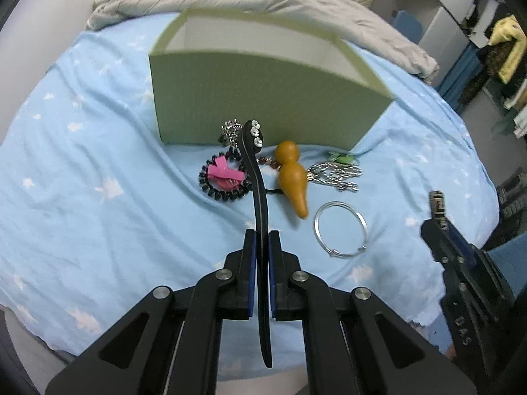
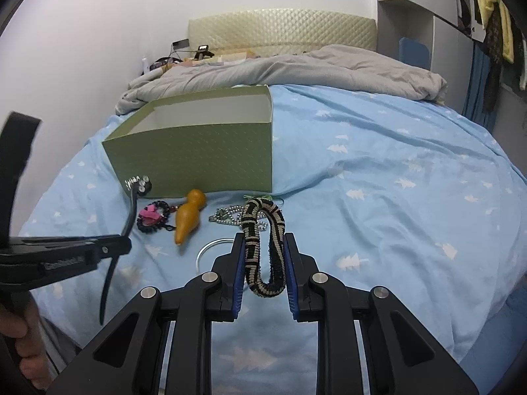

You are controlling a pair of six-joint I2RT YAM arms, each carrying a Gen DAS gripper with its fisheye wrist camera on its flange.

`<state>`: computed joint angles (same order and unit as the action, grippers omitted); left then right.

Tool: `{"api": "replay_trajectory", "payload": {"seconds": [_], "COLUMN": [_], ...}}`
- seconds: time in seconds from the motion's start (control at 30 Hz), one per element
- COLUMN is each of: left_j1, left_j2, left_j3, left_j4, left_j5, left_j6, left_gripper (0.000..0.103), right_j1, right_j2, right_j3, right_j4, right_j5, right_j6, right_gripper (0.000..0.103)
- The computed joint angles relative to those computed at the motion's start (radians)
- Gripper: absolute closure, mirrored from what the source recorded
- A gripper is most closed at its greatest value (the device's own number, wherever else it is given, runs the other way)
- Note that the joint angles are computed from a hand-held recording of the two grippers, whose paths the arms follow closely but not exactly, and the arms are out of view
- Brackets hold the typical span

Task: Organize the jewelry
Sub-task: 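Carry the hairpin and woven ring into the green box and open both grippers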

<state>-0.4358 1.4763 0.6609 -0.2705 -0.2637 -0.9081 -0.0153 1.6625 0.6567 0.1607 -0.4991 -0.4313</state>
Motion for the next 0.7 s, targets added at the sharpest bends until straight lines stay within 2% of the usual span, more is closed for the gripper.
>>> {"api": "replay_trajectory", "payload": {"seconds": [0.3, 0.4, 0.57, 0.7], "left_j1": [-0.034, -0.028, 0.064, 0.168], "left_j2": [-0.269, -0.285, -0.308, -0.269], "left_j3": [0.006, 0.041, 0.098, 0.153], "left_j4": [-0.180, -0.196, -0.195, -0.165], "left_j5": [-0.075, -0.101, -0.099, -0.048], "left_j6": [0.072, 0.101, 0.205, 0.311], "left_gripper": [0.097, 0.097, 0.097, 0.097], "right_j1": [0.001, 0.028, 0.099, 0.163], "right_j2": [-0.277, -0.327, -0.301, -0.205], "right_j3": [-0.075, -0.052, 0.042, 0.160], "right_j4": [-0.105, -0.123, -0.115, -0.111], "right_j5": [-0.057, -0.061, -0.018, 0.054], "right_j6": [0.061, 0.089, 0.128, 0.160], "right_gripper": [0.084, 0.084, 0.084, 0.083]}}
